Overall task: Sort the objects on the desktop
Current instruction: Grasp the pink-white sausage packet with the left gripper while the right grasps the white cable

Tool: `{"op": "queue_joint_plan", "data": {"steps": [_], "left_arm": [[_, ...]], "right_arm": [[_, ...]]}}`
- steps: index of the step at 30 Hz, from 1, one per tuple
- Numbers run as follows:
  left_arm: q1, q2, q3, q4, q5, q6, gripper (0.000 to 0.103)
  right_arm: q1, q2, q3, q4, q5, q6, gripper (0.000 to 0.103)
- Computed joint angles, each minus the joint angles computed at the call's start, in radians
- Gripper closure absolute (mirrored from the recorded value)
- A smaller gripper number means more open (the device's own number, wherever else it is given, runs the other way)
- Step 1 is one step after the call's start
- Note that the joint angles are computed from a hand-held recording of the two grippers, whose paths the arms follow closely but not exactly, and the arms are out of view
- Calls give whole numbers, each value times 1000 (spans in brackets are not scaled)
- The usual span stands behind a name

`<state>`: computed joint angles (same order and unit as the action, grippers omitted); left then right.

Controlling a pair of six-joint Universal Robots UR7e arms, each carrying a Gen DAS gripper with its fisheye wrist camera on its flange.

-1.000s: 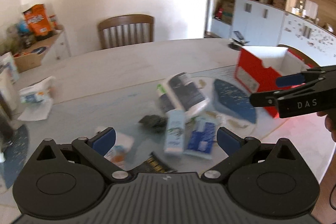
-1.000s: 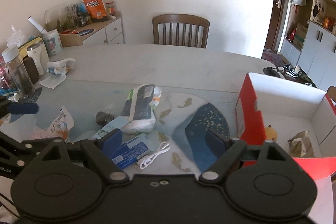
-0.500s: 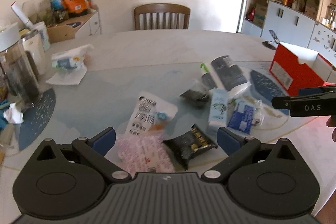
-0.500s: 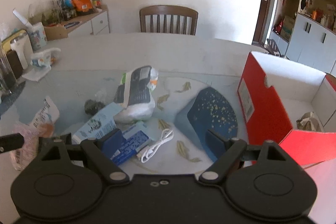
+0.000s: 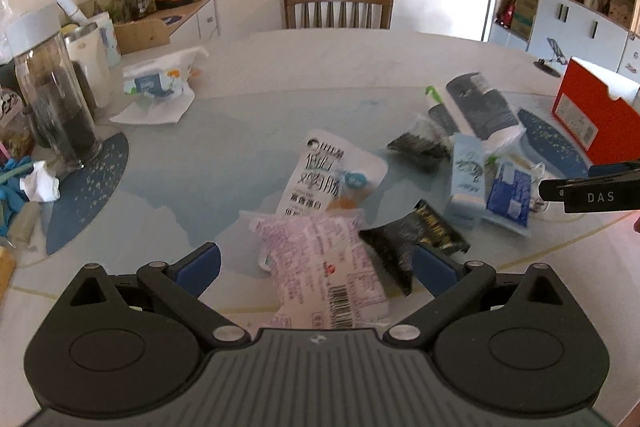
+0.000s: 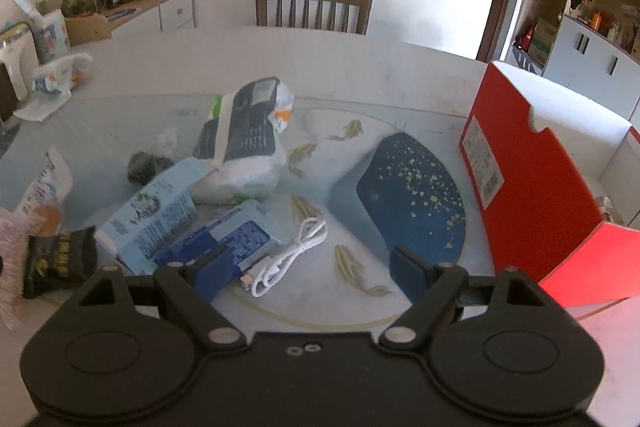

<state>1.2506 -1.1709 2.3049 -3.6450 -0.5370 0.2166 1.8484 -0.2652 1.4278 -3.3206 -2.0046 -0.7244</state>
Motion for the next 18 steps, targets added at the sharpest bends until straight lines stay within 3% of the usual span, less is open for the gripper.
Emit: {"op": "queue_joint_plan", "data": {"steps": [10,18], "left_arm": [[35,-2,-10,28,-35,-23,6],[57,-22,-11,56,-108,-42,19]], "right_arm": [[-4,39,-47,13,-34,1,20],[-14,51,-78,22,-58,7,27]]}}
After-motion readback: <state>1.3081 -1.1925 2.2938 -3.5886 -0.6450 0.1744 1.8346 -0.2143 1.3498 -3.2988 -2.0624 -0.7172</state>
